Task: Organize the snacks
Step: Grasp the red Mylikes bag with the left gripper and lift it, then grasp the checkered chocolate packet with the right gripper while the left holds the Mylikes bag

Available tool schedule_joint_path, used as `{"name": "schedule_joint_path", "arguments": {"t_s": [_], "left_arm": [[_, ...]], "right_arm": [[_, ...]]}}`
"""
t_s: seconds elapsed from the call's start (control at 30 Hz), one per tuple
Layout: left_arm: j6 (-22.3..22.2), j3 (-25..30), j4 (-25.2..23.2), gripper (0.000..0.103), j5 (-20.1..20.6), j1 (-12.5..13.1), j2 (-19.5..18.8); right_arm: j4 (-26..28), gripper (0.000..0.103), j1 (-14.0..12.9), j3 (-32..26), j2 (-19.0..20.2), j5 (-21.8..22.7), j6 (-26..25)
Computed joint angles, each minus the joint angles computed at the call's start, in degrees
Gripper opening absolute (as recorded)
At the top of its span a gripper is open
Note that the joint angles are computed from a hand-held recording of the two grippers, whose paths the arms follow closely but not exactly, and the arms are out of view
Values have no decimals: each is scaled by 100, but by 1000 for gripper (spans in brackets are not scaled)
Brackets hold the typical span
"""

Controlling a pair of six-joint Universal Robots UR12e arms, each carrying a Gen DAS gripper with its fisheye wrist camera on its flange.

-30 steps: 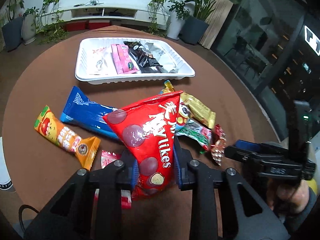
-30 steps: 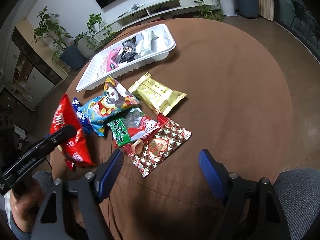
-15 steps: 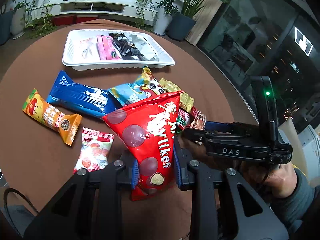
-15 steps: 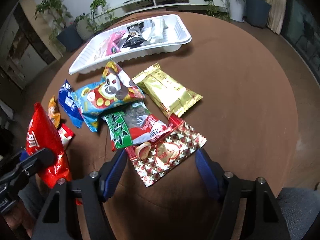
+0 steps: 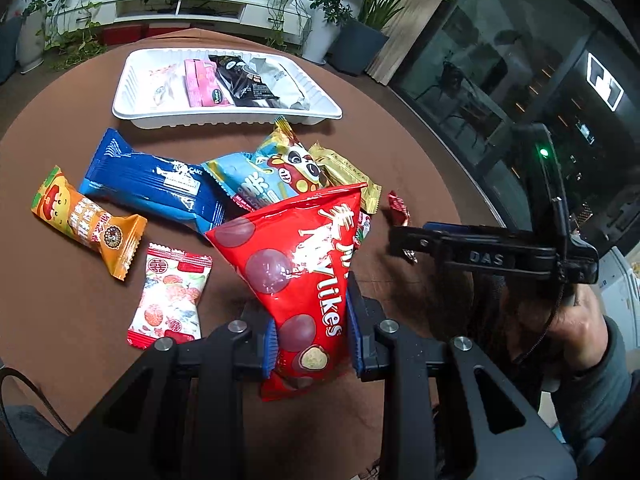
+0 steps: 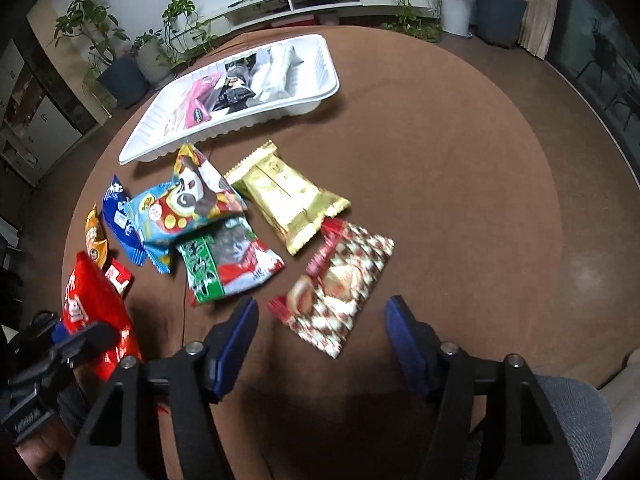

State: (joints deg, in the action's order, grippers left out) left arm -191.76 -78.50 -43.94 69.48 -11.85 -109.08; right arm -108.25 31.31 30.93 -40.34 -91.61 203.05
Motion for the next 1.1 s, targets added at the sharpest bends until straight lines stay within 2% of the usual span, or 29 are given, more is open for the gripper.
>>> {"name": "schedule_joint_path", "arguments": {"t_s": [0.07, 0.17, 0.23, 0.27, 0.37, 0.5, 0.7, 0.77, 1.1], "left_arm": [[11, 8, -17, 25, -1, 1, -8], [12, 21, -39, 25, 0, -3, -25], [32, 26, -55, 25, 6, -7, -31], [35, 27, -61, 25, 11, -9, -33], [44, 35, -80, 25, 13, -13, -44], [84, 49, -144, 25, 6, -29, -61], [57, 55, -134, 25, 10, -22, -77], [53, 50, -128, 25, 4, -21, -76], [-13, -7, -60, 25, -117, 31, -24]], "right_arm": [[27, 69, -27, -69, 47, 153, 122], [195, 68, -13, -244, 163, 19, 51], [68, 62, -13, -133, 118, -100, 1], [13, 54, -16, -85, 95, -152, -7], [-19, 45, -48, 19, 35, -123, -21], [-48, 44, -65, 59, 13, -35, -130], [-243, 35, -121, 234, -64, 230, -158], [-272, 21, -144, 284, -91, 348, -132], [-781, 20, -191, 690, -349, 642, -21]]}}
